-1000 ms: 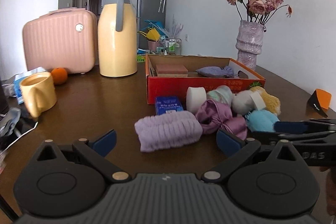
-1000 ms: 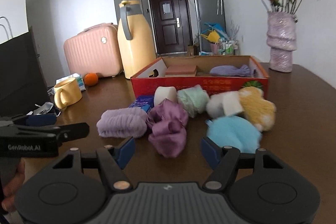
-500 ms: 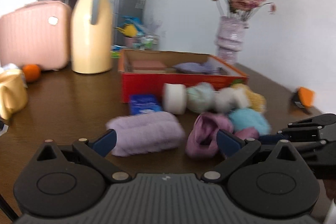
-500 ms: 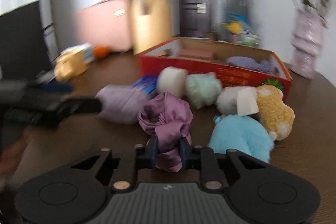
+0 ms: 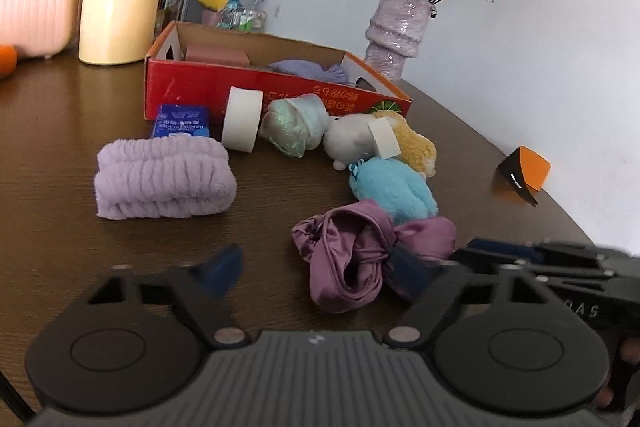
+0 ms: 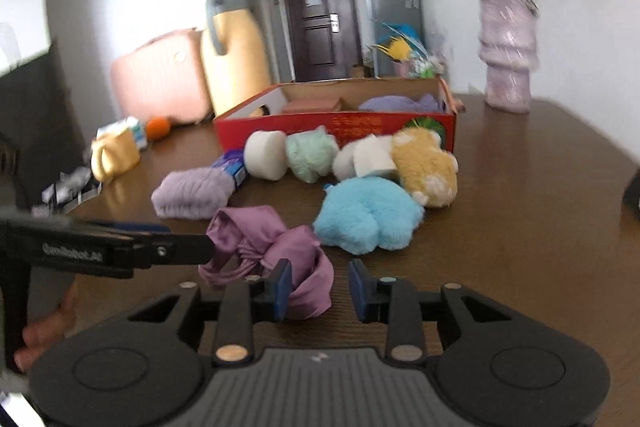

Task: Organize soft objects
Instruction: 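Grasp the purple satin scrunchie with the right tool and lift it, then carry the scrunchie with the right tool into the box and release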

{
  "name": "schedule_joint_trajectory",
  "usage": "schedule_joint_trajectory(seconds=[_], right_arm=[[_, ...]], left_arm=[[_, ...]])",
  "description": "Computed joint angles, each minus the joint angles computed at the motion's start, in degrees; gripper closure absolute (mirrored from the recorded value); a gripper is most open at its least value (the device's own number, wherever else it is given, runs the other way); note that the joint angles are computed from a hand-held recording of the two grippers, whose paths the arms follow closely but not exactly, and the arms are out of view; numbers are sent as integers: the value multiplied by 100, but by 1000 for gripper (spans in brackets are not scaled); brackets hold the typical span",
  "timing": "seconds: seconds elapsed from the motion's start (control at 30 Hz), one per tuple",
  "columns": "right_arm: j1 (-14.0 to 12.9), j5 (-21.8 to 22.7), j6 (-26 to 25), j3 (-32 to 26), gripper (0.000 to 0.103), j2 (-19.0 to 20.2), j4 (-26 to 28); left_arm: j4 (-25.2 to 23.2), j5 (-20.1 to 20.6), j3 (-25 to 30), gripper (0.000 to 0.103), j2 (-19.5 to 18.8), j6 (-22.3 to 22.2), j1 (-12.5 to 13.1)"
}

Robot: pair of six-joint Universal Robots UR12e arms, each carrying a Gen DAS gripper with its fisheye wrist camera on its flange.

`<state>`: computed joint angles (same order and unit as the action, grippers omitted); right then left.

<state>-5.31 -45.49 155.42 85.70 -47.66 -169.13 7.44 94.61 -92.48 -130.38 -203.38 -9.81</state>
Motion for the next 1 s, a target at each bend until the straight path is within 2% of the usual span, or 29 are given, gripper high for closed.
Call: schedule_joint_trajectory(seconds=[0.1,0.13,0.23,0.37,0.43,0.5,0.57,0.6,0.63,0.67,0.73,0.87,0.93,1.0], right_arm=[[-12,201,297,-136,73,123,198],[5,154,374,-179,73,154,240],[27,198,570,-318,75,250,496],[-41,673,1012,-475,75,367,713],[-65,874,1034,-467,68,384,537],[-49,951,1057,-507,61,414,427],[-3,864,1106,-589,62,463,403],[27,822,1177,-668,65,515,423],[46,813,1234,-722,76,544,497],[58,857,1218,-765,82,558,614],[93,806,1145,-745,88,545,553],[109,745,855,-523,91,384,516],[76,770,853,-350,91,272,283],[18,889,912,-197,91,161,15]], left_arm=[[-92,-212,128,65,-68,114,31],[-151,-307,162,78,-83,126,48],[-313,-482,237,94,-129,27,91],[-352,-484,242,97,-141,-51,107],[-321,-427,231,97,-142,7,93],[-342,-353,238,97,-149,36,76],[-348,-314,246,97,-154,28,65],[-352,-294,243,97,-150,36,61],[-367,-247,248,97,-147,45,51],[-374,-194,246,98,-139,69,41],[-291,-125,205,98,-114,146,28],[-150,-108,90,99,-24,214,21],[-31,-106,-2,99,56,294,9],[286,-99,-131,99,152,457,-10]])
